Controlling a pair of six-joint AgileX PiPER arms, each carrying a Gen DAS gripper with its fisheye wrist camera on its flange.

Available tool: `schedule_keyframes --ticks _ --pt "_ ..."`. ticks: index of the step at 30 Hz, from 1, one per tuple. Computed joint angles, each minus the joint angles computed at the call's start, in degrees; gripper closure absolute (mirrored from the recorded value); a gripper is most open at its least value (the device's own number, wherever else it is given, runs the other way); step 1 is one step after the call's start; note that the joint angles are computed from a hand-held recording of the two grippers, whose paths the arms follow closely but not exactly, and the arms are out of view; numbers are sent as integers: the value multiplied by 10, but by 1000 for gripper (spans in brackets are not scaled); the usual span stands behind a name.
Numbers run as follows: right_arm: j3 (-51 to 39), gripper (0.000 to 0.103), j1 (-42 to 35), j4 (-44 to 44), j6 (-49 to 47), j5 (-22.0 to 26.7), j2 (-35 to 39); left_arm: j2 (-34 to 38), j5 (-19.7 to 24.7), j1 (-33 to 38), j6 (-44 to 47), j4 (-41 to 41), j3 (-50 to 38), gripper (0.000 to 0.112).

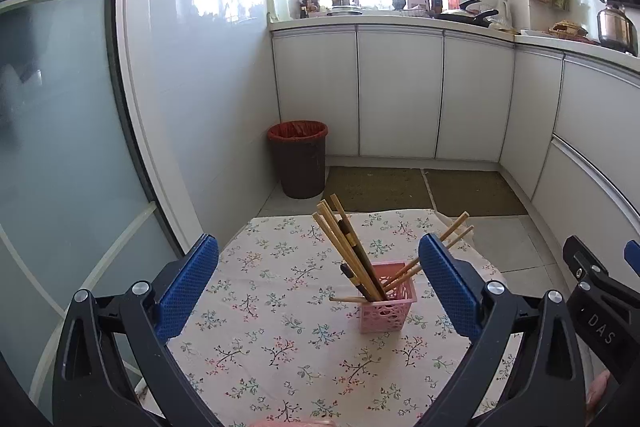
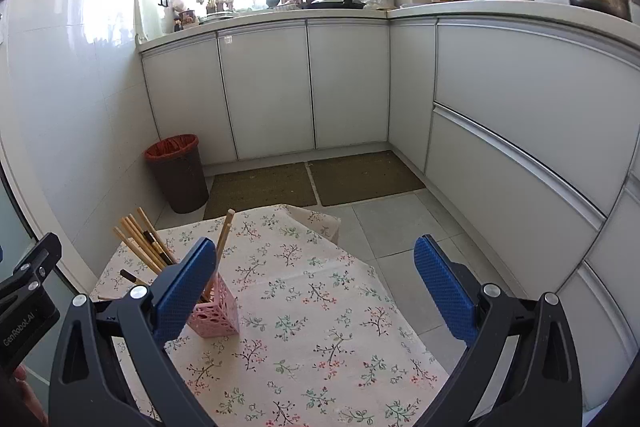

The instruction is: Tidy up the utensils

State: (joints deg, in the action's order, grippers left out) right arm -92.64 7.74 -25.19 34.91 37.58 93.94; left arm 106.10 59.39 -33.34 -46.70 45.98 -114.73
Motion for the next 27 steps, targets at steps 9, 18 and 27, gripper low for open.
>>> schedule_keyframes --ticks 9,18,27 --pt "28 7 -2 11 -12 3 -29 -23 -1 -36 -29 50 41 16" --pt "45 7 -11 28 -24 -2 -47 -31 -18 -48 -44 71 63 27" --pt "49 7 -17 40 -37 -10 -51 -35 -24 -43 -53 51 61 17"
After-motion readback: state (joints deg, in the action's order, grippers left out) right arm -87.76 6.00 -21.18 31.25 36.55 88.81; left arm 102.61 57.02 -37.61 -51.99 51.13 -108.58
